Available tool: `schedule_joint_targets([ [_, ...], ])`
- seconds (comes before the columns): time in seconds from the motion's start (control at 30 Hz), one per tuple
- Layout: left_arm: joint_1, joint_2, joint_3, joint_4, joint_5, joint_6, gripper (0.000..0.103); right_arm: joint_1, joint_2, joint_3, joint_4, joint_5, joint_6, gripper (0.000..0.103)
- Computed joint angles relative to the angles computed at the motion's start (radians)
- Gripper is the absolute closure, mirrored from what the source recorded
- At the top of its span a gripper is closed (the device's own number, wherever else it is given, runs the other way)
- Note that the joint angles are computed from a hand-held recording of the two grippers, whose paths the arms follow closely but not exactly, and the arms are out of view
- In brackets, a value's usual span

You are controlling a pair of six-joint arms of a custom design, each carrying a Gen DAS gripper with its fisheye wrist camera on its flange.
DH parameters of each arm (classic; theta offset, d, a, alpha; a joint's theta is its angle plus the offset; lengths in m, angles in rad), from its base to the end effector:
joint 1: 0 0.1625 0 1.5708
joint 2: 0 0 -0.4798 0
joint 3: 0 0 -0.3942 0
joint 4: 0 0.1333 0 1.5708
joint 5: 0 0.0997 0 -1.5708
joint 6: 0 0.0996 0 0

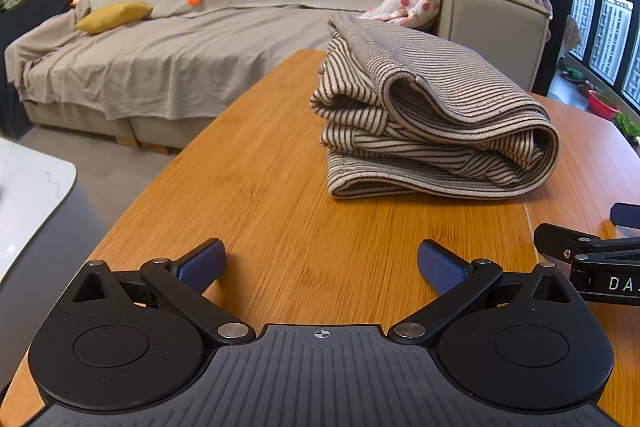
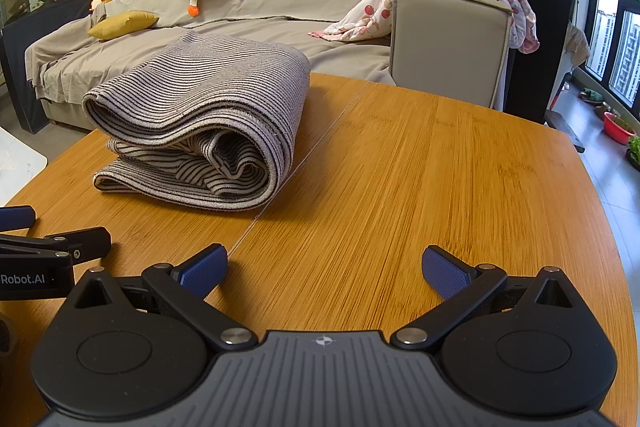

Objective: Fold clothes

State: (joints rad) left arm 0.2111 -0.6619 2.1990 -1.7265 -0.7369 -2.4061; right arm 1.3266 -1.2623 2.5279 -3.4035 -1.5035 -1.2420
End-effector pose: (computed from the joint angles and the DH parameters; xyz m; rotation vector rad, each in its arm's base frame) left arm -0.2938 -0.2747 -0.0471 -0.3169 1.8212 -1.1723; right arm 0.0387 -0.4235 0.2134 1.3313 -2.3872 0.6487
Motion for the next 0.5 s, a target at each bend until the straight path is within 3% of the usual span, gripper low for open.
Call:
schedule_joint_targets([
  [0.5,-0.004,0.001,-0.003,0.000,-0.004,0.002,0.000,0.006,0.006,-0.006,0.011,0.002,-0.008,0.000],
])
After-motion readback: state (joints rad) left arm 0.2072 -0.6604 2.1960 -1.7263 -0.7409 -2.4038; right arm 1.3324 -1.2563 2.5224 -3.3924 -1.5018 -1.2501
